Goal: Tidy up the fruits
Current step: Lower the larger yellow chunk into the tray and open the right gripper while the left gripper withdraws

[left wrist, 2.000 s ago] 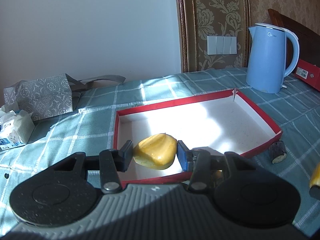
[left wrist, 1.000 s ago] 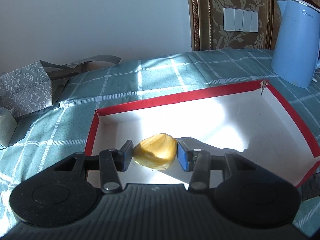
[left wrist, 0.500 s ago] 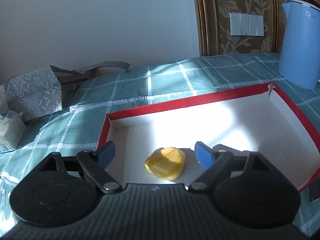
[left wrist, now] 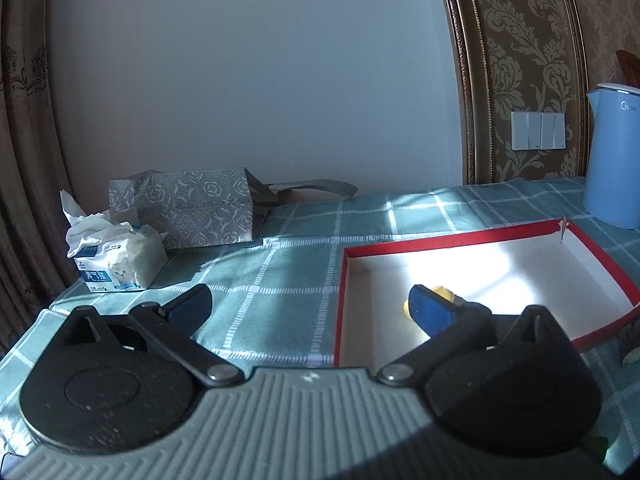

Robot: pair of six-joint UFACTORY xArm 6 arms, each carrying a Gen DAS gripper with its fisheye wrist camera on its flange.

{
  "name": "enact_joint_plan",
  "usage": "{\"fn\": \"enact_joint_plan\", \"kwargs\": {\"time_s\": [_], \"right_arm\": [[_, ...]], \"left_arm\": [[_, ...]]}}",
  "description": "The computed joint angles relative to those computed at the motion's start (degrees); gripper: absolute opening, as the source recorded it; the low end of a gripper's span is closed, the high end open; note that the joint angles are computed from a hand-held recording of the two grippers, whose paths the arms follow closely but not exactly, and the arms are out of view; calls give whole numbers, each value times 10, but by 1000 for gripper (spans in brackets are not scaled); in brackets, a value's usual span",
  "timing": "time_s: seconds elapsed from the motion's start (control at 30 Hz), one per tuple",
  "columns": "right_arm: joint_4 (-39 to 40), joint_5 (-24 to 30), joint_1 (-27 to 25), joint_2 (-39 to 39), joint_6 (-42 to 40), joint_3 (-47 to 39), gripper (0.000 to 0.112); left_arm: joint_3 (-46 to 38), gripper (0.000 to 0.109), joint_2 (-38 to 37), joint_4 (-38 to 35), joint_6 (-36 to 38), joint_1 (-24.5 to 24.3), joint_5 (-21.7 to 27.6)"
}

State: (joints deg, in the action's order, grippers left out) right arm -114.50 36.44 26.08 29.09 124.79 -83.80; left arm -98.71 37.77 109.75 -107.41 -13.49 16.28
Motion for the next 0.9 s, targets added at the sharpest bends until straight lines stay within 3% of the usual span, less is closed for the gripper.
{"fn": "enact_joint_plan", "kwargs": {"time_s": [0.1, 0.27, 0.4, 0.47, 0.6, 0.9], "right_arm": [[14, -21, -14, 27, -27, -51, 47], [63, -70, -42, 93, -87, -157, 47], [146, -95, -61, 150, -174, -244, 47], [190, -108, -68, 180, -218, -287, 47], [296, -111, -77, 249, -324, -386, 47], [496, -60, -80, 393, -540, -606, 47]], "left_arm": [[25, 103, -16, 72, -123, 19, -17], [25, 103, -12, 166, -279, 32, -2], [47, 103, -27, 225, -357, 37, 19], [55, 103, -30, 212, -345, 38, 28], [38, 103, -20, 204, -348, 49, -11], [23, 103, -7, 176, -325, 57, -34]]}}
